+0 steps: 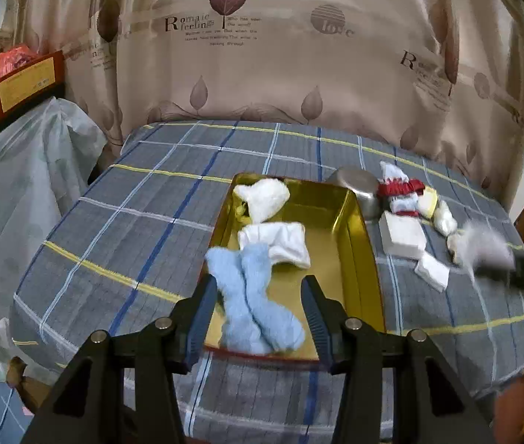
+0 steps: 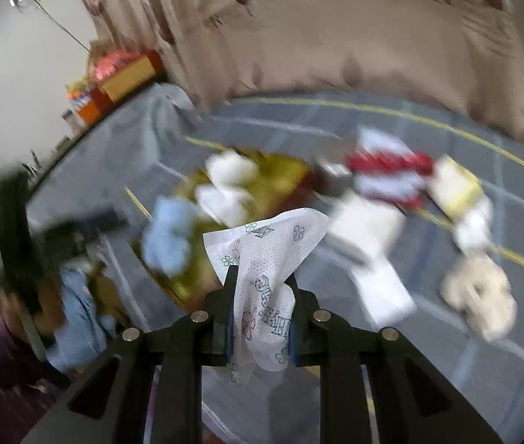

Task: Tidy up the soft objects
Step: 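Carry the blue socks into the tin with the left gripper while the right gripper grasps the printed white wrapper, then lower the printed wrapper into the tin and open the right gripper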

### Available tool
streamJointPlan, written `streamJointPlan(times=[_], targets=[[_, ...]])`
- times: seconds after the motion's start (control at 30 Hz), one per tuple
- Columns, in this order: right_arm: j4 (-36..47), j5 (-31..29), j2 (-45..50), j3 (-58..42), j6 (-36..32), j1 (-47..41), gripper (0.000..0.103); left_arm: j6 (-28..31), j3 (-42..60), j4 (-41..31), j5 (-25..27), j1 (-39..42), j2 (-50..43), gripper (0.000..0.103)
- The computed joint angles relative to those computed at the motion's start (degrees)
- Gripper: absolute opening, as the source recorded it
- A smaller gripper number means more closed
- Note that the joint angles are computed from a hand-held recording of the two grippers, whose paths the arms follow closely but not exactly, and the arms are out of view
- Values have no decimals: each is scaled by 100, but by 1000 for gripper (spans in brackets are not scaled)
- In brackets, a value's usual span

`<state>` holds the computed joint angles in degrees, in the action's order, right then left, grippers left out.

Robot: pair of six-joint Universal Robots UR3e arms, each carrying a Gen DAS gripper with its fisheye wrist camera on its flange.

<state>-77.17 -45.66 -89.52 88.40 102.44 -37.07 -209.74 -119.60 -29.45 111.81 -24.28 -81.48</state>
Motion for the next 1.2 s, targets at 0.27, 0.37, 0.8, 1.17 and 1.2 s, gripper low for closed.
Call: streamJointPlan(times=[0.27,0.37,0.8,1.17,1.2], targets=[[-3061,-186,1583,-671,3353,2337,19,-2,-279,166,864,-399,97,48],[-3624,-567,2423,-1247,4107,2886,19,39,-460,294,829,-273,307,48],[-4625,-1583,3631,-1919,5133,3620,26,258,-957,364,13,518,772,49],[-5992,415,1512,1003,4404,1947,66,160,-843,352,203,244,517,49],[-5974,623,1230,1318,4226,1664,66,157,-814,350,216,202,486,49]])
